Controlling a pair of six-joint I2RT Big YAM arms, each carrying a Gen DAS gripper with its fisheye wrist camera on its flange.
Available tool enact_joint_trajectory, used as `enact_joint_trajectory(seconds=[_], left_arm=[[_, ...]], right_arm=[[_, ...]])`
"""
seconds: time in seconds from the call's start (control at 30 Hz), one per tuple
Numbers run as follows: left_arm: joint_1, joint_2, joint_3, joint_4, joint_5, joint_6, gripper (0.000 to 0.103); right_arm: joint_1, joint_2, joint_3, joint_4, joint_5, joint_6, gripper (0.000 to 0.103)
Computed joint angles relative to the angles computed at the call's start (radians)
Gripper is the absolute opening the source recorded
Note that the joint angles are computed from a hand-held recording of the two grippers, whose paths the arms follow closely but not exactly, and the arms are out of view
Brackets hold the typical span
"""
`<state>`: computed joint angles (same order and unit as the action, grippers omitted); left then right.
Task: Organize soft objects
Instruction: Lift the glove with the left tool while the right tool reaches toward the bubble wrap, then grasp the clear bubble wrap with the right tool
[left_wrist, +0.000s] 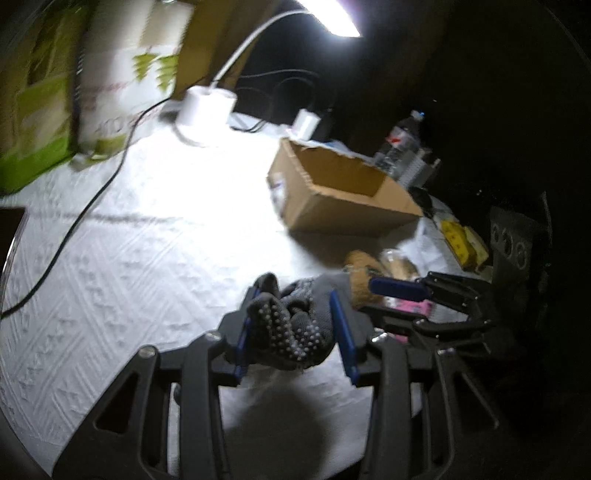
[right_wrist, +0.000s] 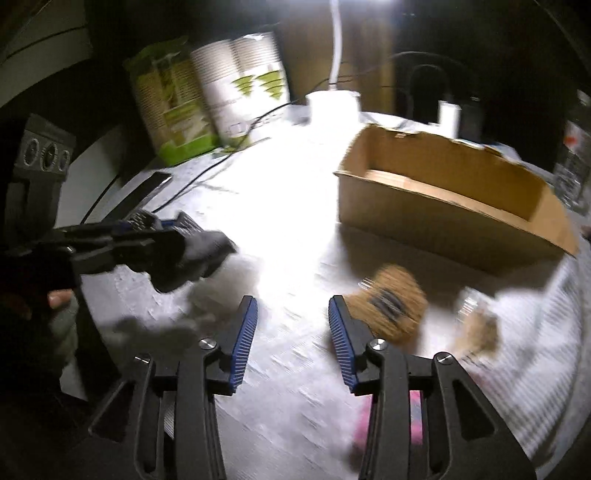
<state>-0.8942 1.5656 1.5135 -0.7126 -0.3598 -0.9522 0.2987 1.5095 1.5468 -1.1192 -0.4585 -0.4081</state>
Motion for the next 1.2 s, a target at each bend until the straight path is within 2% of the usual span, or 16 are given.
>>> enact_joint_trajectory(seconds=[0.2,0.27,0.33,0.7,0.77,0.8,0.93,1.2], left_arm=[[0.017,-0.039,-0.060,-0.014,-0.003,-0.008,0.040],[0.022,-0.041,-0.067,-0.016,0.007,-0.003,0.040],[0.028,-0.035,-0.066,-0.023,0.015,0.001,0.040],[0.016,-0.056,-0.071,-0.096,-0.047,-0.022,0.040],[0.013,-0.059,-0.069,-0.108,-0.055,-0.029,0.040],[0.011,-0.061,-0.067,-0.115,-0.061,-0.034,0.040],[0.004,-0.062,-0.049,-0.142,-0.089,-0.041,0.040],[0.000,-0.009,0.065,-0.214,-0.141,-0.007,0.040]], right_arm=[[0.079,0.060,0.041,-0.005,0.034,0.030,0.045],[0.086,0.079,0.058,-0.006,0.011,0.049,0.047],[0.088,0.096,0.079,-0.008,-0.021,0.073,0.056],[0.112,0.153,0.141,-0.041,-0.101,0.097,0.057],[0.113,0.167,0.150,-0.061,-0.138,0.098,0.049],[0.113,0.173,0.153,-0.071,-0.163,0.096,0.035],[0.110,0.160,0.143,-0.052,-0.174,0.112,0.027],[0.042,0.090,0.132,-0.020,-0.147,0.100,0.027]])
